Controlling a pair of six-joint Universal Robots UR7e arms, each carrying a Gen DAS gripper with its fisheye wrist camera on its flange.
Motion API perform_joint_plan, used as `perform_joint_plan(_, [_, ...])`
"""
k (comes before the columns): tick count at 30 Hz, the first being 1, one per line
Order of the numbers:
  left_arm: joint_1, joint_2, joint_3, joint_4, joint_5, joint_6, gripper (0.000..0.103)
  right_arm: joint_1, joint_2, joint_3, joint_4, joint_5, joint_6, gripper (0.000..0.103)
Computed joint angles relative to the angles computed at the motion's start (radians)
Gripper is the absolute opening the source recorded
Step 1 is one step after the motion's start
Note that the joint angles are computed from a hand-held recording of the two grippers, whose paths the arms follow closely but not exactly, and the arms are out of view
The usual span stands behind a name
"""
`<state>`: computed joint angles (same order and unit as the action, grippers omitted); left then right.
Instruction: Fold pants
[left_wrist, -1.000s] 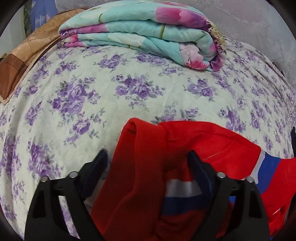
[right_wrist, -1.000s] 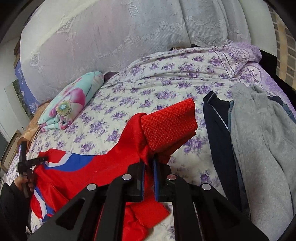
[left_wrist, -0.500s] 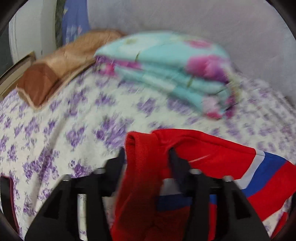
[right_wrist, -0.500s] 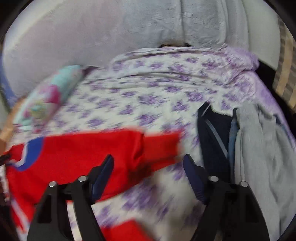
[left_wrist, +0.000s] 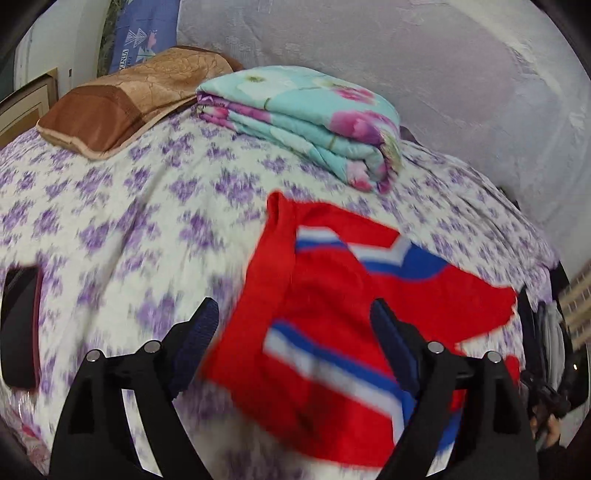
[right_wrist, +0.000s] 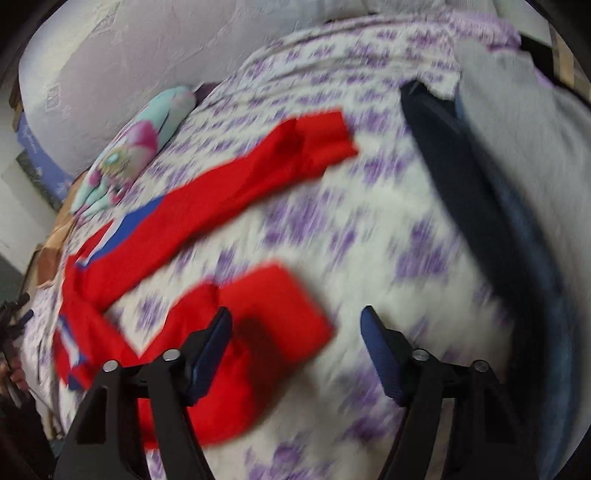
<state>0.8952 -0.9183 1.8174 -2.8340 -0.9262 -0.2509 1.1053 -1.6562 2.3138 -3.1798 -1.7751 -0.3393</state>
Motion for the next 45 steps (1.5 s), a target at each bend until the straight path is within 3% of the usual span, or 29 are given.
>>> perform_joint_plan(1, [-0.008, -0.025, 0.046, 0.005, 0.000, -0.022, 0.081, -0.009, -0.004, 0.012, 0.008, 0.021, 0.000, 0.064])
perform_joint_plan(2, [-0.010, -0.045, 0.081, 0.008, -0.002, -0.043, 0.081, -0.013, -0.001, 0.020, 0.009, 0.031, -0.001, 0.050])
perform_joint_plan(4, [-0.001, -0.069, 0.132, 0.022, -0.021, -0.093, 0.081, -0.014, 0.007, 0.026, 0.001, 0.044, -0.003, 0.036])
perform_joint_plan(5, [0.006, -0.076, 0.146, 0.026, -0.031, -0.107, 0.081, -0.018, 0.000, 0.035, -0.013, 0.069, -0.011, 0.022])
perform_joint_plan(6, [0.015, -0.077, 0.154, 0.029, -0.034, -0.119, 0.081, -0.018, -0.008, 0.041, -0.022, 0.081, -0.016, 0.019])
perform_joint_plan(11, [0.035, -0.092, 0.194, 0.011, -0.074, -0.177, 0.081, -0.003, -0.090, 0.117, -0.186, 0.124, -0.040, 0.015])
perform_joint_plan(15, [0.038, -0.050, 0.169, -0.014, -0.123, -0.156, 0.081, -0.053, -0.255, 0.215, -0.301, 0.209, -0.045, 0.015])
perform_joint_plan(18, [0.045, 0.009, 0.123, -0.009, -0.143, -0.141, 0.082, -0.110, -0.353, 0.252, -0.211, 0.220, -0.051, 0.015])
perform_joint_plan(22, [0.057, 0.073, 0.084, -0.048, -0.137, -0.158, 0.090, -0.197, -0.363, 0.282, -0.132, 0.239, -0.052, 0.015])
perform_joint_plan(24, [0.054, 0.094, 0.073, -0.081, -0.127, -0.152, 0.089, -0.230, -0.338, 0.291, -0.148, 0.242, -0.044, 0.015])
perform_joint_plan(25, [0.054, 0.098, 0.075, -0.107, -0.125, -0.156, 0.074, -0.255, -0.339, 0.295, -0.143, 0.266, -0.038, 0.015])
perform_joint_plan(26, [0.057, 0.099, 0.080, -0.134, -0.131, -0.165, 0.037, -0.273, -0.339, 0.302, -0.148, 0.286, -0.035, 0.015])
perform_joint_plan(27, [0.067, 0.093, 0.081, -0.138, -0.171, -0.164, 0.013, -0.285, -0.337, 0.302, -0.150, 0.301, -0.031, 0.015])
perform_joint_plan(28, [0.070, 0.087, 0.083, -0.139, -0.191, -0.163, 0.008, -0.290, -0.335, 0.303, -0.156, 0.307, -0.031, 0.015])
perform_joint_plan(32, [0.021, 0.026, 0.152, -0.169, -0.130, -0.143, 0.008, -0.275, -0.351, 0.310, -0.163, 0.309, -0.042, 0.014])
perform_joint_plan(36, [-0.031, -0.097, 0.246, -0.142, -0.095, -0.160, 0.008, -0.264, -0.506, 0.325, -0.014, 0.347, -0.059, 0.014])
perform_joint_plan(38, [-0.046, -0.143, 0.285, -0.108, -0.069, -0.167, 0.010, -0.247, -0.586, 0.341, 0.059, 0.328, -0.093, 0.015])
perform_joint_plan(40, [-0.035, -0.154, 0.307, -0.073, -0.057, -0.181, 0.015, -0.226, -0.613, 0.361, 0.082, 0.272, -0.130, 0.015])
perform_joint_plan(42, [-0.007, -0.139, 0.306, -0.011, -0.064, -0.221, 0.034, -0.223, -0.586, 0.373, 0.095, 0.189, -0.152, 0.019])
perform_joint_plan(43, [0.012, -0.132, 0.307, 0.005, -0.101, -0.231, 0.047, -0.227, -0.557, 0.375, 0.093, 0.142, -0.148, 0.021])
perform_joint_plan(45, [-0.005, -0.135, 0.345, -0.041, -0.076, -0.203, 0.050, -0.303, -0.559, 0.393, 0.100, 0.140, -0.138, 0.038])
